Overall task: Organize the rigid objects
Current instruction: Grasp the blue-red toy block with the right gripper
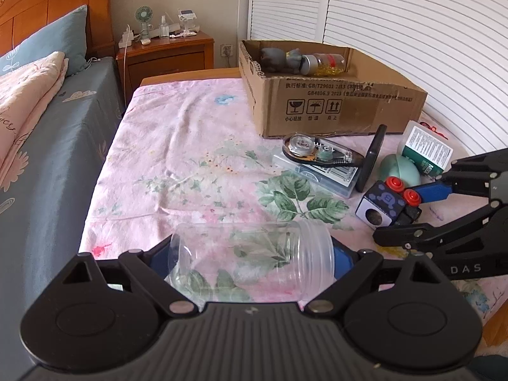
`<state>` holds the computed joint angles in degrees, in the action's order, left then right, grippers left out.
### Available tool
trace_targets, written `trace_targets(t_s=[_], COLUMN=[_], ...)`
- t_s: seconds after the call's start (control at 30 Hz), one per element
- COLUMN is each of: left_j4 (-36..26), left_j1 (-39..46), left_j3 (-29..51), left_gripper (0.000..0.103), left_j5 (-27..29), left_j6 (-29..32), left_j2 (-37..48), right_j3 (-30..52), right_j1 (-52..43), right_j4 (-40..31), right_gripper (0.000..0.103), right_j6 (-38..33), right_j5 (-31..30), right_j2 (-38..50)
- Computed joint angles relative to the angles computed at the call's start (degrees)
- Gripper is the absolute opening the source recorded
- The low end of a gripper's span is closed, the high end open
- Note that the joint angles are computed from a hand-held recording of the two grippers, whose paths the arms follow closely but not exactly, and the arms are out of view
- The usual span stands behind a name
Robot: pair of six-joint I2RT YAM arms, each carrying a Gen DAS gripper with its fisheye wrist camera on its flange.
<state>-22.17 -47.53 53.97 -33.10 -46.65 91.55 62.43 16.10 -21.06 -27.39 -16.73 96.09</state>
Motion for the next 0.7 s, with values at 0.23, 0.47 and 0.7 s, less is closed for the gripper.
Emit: trace_targets(t_s=[0.23,0.47,0.7], left_j4=[-0.70,-0.80,-3.01], left_j1=[-0.03,0.45,1.30], left_j3=[0.27,0.90,3.16], left_gripper=[0.092,0.091,0.091], left_j5=[0.28,0.79,2.82], left_j6=[-0.77,0.37,5.32], left_j2=[0.13,0.28,-1.01], right_j3=[1.59,1.55,2.58], right_j1=[1.12,1.76,1.34], right_j4=[0.81,0.61,-3.09], right_gripper=[0.060,0.055,0.055], right_j6=[1.82,1.20,-2.31], right_j5=[0.88,1.95,0.65], right_j2=[2.05,1.74,-0.11])
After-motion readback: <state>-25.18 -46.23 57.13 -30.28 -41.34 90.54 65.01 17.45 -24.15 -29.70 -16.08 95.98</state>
